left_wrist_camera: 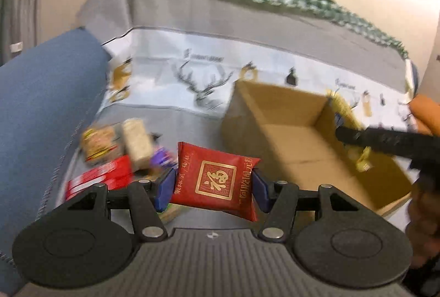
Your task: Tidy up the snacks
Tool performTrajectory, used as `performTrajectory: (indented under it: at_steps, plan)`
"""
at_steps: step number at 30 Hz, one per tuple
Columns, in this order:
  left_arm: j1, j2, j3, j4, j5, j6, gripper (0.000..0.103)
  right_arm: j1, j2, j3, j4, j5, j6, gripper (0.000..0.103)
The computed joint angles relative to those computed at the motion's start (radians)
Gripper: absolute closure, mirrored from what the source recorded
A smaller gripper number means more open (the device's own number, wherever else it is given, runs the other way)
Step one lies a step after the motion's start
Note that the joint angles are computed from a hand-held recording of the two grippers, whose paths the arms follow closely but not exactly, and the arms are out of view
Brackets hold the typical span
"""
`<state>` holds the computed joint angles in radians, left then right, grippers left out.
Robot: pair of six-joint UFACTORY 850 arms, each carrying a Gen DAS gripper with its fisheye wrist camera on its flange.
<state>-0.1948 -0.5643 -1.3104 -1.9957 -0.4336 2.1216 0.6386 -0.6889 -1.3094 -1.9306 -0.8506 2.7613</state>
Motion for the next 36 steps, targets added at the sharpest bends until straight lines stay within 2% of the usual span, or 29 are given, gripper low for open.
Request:
performTrajectory:
  at_steps: [9, 15, 25, 36]
  plan:
    - [-0.115, -0.021, -0.098, -0.002, -0.047, -0.037, 0.039, -0.033, 0.043, 0.082, 0.117, -0.113, 0.073, 0.09]
    - [-0.177, -0.06, -0.177, 0.043, -0.049, -0.091, 0.039, -0.047, 0.068, 0.126, 0.147, -0.142, 0.1, 0.09]
    - [-0.207, -0.082, -0.215, 0.072, -0.042, -0.136, 0.039, -0.047, 0.068, 0.134, 0.168, -0.165, 0.098, 0.09]
    - [-0.204, -0.074, -0.218, 0.105, -0.065, -0.16, 0.039, -0.043, 0.065, 0.132, 0.163, -0.176, 0.091, 0.09]
